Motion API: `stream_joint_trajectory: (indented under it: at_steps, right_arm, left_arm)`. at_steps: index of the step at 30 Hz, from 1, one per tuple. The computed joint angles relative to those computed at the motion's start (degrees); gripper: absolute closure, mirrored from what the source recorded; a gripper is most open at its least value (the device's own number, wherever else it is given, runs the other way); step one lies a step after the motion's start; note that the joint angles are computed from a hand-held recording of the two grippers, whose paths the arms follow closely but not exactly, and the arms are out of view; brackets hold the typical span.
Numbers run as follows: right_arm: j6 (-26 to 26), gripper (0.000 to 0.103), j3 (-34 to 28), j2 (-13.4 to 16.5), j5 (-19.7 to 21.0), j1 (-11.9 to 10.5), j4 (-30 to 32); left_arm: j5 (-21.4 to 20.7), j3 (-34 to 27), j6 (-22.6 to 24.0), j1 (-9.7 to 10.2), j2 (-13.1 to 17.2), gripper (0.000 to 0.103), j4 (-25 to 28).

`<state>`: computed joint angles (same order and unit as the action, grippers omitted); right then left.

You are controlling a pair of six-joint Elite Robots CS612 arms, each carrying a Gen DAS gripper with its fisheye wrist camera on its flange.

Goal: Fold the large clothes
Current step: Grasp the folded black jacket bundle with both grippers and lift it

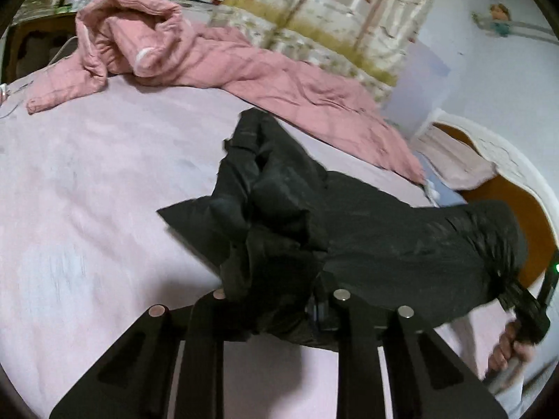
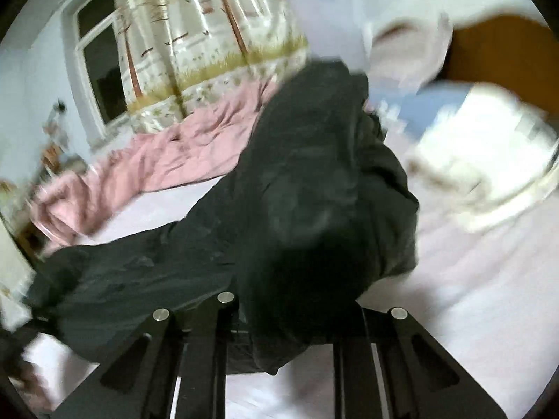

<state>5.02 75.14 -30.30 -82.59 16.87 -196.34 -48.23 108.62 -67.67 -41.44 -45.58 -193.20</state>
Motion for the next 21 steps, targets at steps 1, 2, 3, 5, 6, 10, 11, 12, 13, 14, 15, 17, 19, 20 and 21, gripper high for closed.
stream_joint_trajectory:
  at_steps: [1, 2, 3, 5, 6, 10, 11, 12, 13, 14, 15, 17, 19, 20, 21]
  right_arm:
    - [-1.94, 0.084, 1.96, -0.99, -1.05, -0.07, -2.0]
    - [-3.08, 0.084, 4.51, -2.22, -0.97, -0.43, -4.02]
    - [-2.85, 0.084, 5.86, -2.87, -0.55, -0.77, -4.91]
    - [-1.37, 0.084, 8.32, -4.09, -0.86, -1.27, -6.3]
    - [-0.88, 0.084, 8.99, -4.44, -1.54, -1.34, -6.77]
    - [0.19, 0.084, 9.93, -5.19, -3.46, -1.2, -7.83]
    - [-0.14, 0.084, 9.88, -5.29, -3.8, -0.99, -8.25]
    - [-0.87, 0.084, 9.58, -5.21, -4.44, -0.65, -9.25]
    - [-1.31, 0.084, 9.32, -5.05, -5.31, -0.33, -10.56]
    - [-1.3, 0.084, 8.86, -4.75, -6.4, 0.03, -11.66]
    - [-1.2, 0.084, 8.34, -4.57, -7.63, 0.43, -12.32]
    - [-2.03, 0.084, 7.29, -4.58, -8.93, 1.15, -11.63]
    - [-2.0, 0.084, 6.07, -4.75, -7.78, 1.88, -10.61]
    - [-2.14, 0.084, 6.04, -4.89, -6.91, 2.05, -10.68]
    - [-3.14, 0.084, 6.2, -5.14, -5.92, 2.4, -10.89]
  left_arm:
    - [0.83, -0.18, 1.12, -0.71, -0.16, 0.082, 1.02]
    - [1.55, -0.47, 1.94, -1.33, -0.31, 0.082, 2.47]
    - [1.47, -0.79, 2.52, -1.64, -0.24, 0.082, 3.13]
    - [0.39, -1.23, 3.08, -1.82, -0.02, 0.081, 3.65]
    - [-0.12, -1.48, 3.13, -1.88, 0.08, 0.081, 4.2]
    - [-0.57, -2.14, 4.02, -2.2, 0.59, 0.079, 5.8]
    - [-0.95, -2.17, 3.92, -2.12, 0.67, 0.076, 5.7]
    - [-2.14, -2.07, 3.56, -1.84, 0.8, 0.072, 4.93]
    - [-3.57, -1.89, 3.27, -1.59, 1.08, 0.069, 3.38]
    - [-4.83, -1.67, 3.02, -1.21, 1.38, 0.068, 1.48]
    - [-5.48, -1.5, 3.01, -0.94, 1.6, 0.068, -0.03]
    - [-5.53, -1.52, 3.77, -0.82, 1.89, 0.068, -1.36]
    - [-5.35, -1.76, 5.23, -0.76, 1.84, 0.068, -0.97]
    - [-5.01, -1.84, 5.61, -0.8, 1.78, 0.068, -0.68]
    - [-4.89, -1.9, 5.76, -0.87, 1.74, 0.068, -0.59]
